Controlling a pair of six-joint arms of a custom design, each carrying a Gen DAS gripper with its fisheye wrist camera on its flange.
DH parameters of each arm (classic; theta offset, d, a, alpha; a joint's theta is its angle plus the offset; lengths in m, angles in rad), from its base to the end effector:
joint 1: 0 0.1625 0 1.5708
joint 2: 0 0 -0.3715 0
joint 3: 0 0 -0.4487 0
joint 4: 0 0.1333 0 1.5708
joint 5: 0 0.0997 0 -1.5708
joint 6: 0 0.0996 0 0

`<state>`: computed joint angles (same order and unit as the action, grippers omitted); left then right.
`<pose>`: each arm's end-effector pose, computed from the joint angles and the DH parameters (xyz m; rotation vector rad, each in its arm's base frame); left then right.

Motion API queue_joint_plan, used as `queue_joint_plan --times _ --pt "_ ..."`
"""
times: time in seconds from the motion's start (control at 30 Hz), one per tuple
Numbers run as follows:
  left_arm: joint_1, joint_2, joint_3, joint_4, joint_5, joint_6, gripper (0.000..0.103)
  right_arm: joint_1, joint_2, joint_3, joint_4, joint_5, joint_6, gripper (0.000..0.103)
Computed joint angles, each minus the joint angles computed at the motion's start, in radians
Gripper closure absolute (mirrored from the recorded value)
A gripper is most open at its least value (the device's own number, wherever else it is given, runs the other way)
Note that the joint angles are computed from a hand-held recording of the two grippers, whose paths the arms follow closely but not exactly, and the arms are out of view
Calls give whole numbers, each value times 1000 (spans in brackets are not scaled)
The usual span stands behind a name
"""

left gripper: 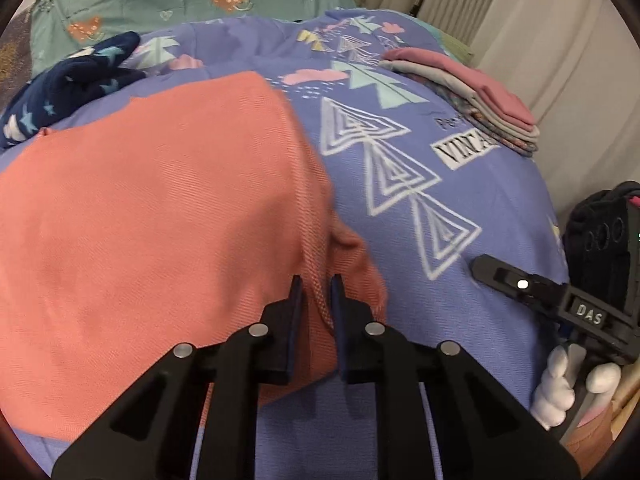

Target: Fold small clothes

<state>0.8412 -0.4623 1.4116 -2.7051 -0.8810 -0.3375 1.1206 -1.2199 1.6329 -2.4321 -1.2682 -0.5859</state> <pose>-0.3239 -0.6573 -0.0938 0.4145 2.5248 -0.6715 -0.1447 -0.6739 0.2888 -0.3066 2.9783 -0.8186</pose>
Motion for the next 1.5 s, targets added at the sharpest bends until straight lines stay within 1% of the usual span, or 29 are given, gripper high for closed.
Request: queue_joint_plan --times 0.03,0.13,0.17,0.23,0.27,0.3,0.4,0.43,0.6,0.63,0.67,0.73,0.77,0.8,0.83,0.9,0.93,0.97,1.03,1.07,1.1,1.17,1.2,1.23,1.27,1.33,1.4,1.43,1.5 --pt "1 5 -7 3 -14 7 83 0 -1 0 1 -2 -2 76" --pt "-4 13 -13 9 -6 37 81 23 8 -25 31 -50 -3 74" --pt "-4 12 -11 8 -8 47 81 37 14 -43 55 -71 -22 72" --pt "-2 8 -5 0 -18 57 81 70 30 -72 55 -102 -65 71" --pt "-1 6 1 -10 -23 65 81 86 41 -90 55 -118 -79 68" --pt "1 6 3 -17 -27 69 81 109 66 -130 81 -137 -94 67" --pt "2 7 9 -36 -31 79 81 153 198 -327 250 -125 -88 65" --pt "2 6 11 -40 -32 83 81 172 269 -418 291 -139 -60 65" --pt "5 7 17 -61 -43 108 82 230 537 -778 471 -208 48 65" --pt "6 7 20 -68 -47 113 82 241 599 -863 511 -224 62 65" --pt "7 7 22 -75 -52 119 82 246 632 -913 540 -226 68 61" --pt "10 6 24 -83 -64 128 82 255 706 -1024 603 -215 81 58" --pt "13 5 23 -85 -75 134 82 260 733 -1064 625 -210 90 66" --pt "14 4 23 -87 -86 139 82 267 748 -1088 639 -217 93 87" --pt "17 3 23 -94 -105 151 85 272 743 -1079 628 -224 94 100" --pt "24 2 20 -100 -162 185 91 277 688 -999 549 -162 68 101" --pt "23 7 16 -99 -165 201 91 279 674 -980 526 -135 54 101" --pt "22 11 13 -97 -162 209 91 282 676 -979 512 -151 45 101" --pt "23 15 7 -91 -173 213 93 291 705 -992 472 -259 35 101" --pt "24 14 8 -93 -180 218 93 289 721 -1005 473 -284 44 101" --pt "24 13 10 -96 -187 225 93 280 741 -1031 495 -282 59 100" --pt "24 13 14 -104 -191 227 93 251 765 -1090 571 -195 97 100" --pt "26 12 14 -105 -195 226 93 245 766 -1103 593 -174 111 98" --pt "28 11 13 -101 -199 224 92 243 760 -1103 598 -169 123 90" --pt "28 11 12 -100 -201 222 92 243 734 -1074 579 -171 122 78" --pt "29 11 11 -102 -204 221 91 240 688 -1018 569 -149 96 61" --pt "32 11 10 -104 -211 221 90 238 676 -1014 622 -125 68 57" --pt "33 12 9 -105 -215 219 88 238 677 -1018 660 -118 54 52" --pt "39 14 5 -106 -220 228 87 250 691 -1026 688 -166 37 50"
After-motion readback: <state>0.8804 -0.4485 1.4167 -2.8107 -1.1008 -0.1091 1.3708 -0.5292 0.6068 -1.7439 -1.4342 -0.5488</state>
